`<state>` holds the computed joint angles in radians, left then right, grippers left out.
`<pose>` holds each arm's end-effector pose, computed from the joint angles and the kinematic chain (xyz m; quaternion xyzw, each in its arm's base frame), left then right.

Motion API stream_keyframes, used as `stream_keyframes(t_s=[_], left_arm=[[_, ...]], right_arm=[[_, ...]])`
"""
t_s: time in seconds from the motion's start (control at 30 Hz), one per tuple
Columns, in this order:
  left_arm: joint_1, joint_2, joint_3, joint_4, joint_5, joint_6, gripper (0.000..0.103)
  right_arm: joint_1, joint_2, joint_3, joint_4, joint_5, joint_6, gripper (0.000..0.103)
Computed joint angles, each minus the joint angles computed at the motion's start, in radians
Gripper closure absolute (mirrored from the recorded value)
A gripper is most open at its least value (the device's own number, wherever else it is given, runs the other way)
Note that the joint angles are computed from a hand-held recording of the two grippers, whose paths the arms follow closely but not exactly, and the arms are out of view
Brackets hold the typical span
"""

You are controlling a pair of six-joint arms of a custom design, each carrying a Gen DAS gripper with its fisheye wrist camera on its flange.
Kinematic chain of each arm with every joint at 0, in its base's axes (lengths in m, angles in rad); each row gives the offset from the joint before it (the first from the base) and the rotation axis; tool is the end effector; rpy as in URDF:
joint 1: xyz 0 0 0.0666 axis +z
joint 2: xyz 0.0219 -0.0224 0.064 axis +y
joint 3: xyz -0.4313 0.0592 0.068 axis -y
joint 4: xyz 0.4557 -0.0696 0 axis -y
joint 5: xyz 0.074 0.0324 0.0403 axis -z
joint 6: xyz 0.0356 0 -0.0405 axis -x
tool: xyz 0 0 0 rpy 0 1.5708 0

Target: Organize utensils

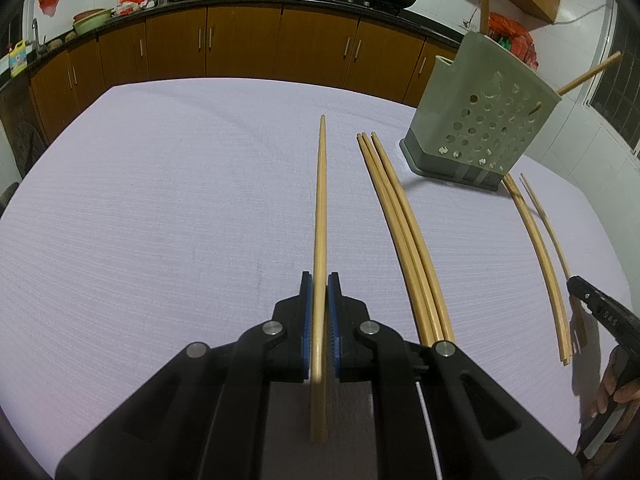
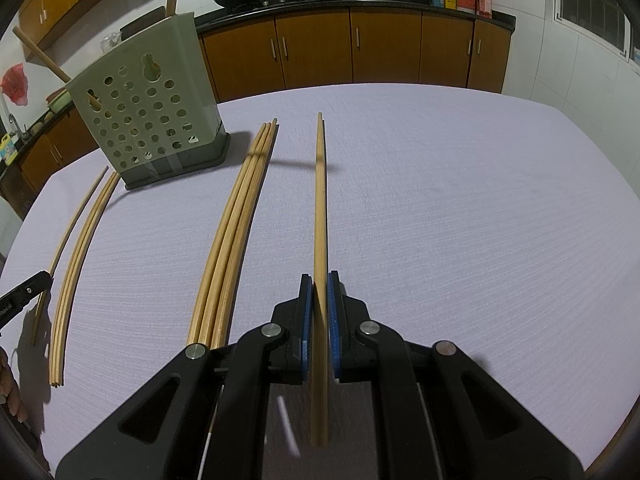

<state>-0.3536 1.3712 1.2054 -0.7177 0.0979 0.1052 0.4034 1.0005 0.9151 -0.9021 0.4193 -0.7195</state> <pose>0.4881 -0.1843 0.4069 0.1329 0.9311 -0.1214 0.3172 0.3359 0.1272 0.4025 0.2065 0.9157 -0.0190 0.3442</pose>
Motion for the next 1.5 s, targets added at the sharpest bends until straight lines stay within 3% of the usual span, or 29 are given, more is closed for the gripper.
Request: stream_keyframes(t_s=[0.33, 0.73, 1.03, 1.3, 1.5], left_arm=[[-0.010, -0.037, -0.027, 0.001, -0.028, -0.053, 0.095], [0.033, -0.144, 0.019, 0.153, 0.015, -0.039, 0.095], [0.046, -0.142, 0.103, 0.181, 0.080, -0.037, 0.096], [0.011, -0.155, 0.179, 0.224, 0.139, -0.041, 0.096], [-0.045, -0.118, 0.254, 0.365, 0.101, 0.016, 0.096]], right_arm=[[0.022, -0.035, -0.012, -0.008, 0.013, 0.003, 0.095], [0.064, -0.134, 0.071, 0.090, 0.238, 0.133, 0.095], [0.039, -0.125, 0.133, 0.175, 0.234, 0.215, 0.095], [0.052, -0.123, 0.226, 0.337, 0.160, 0.339, 0.095], [0.066, -0.067, 0.269, 0.553, 0.180, 0.446, 0.095]])
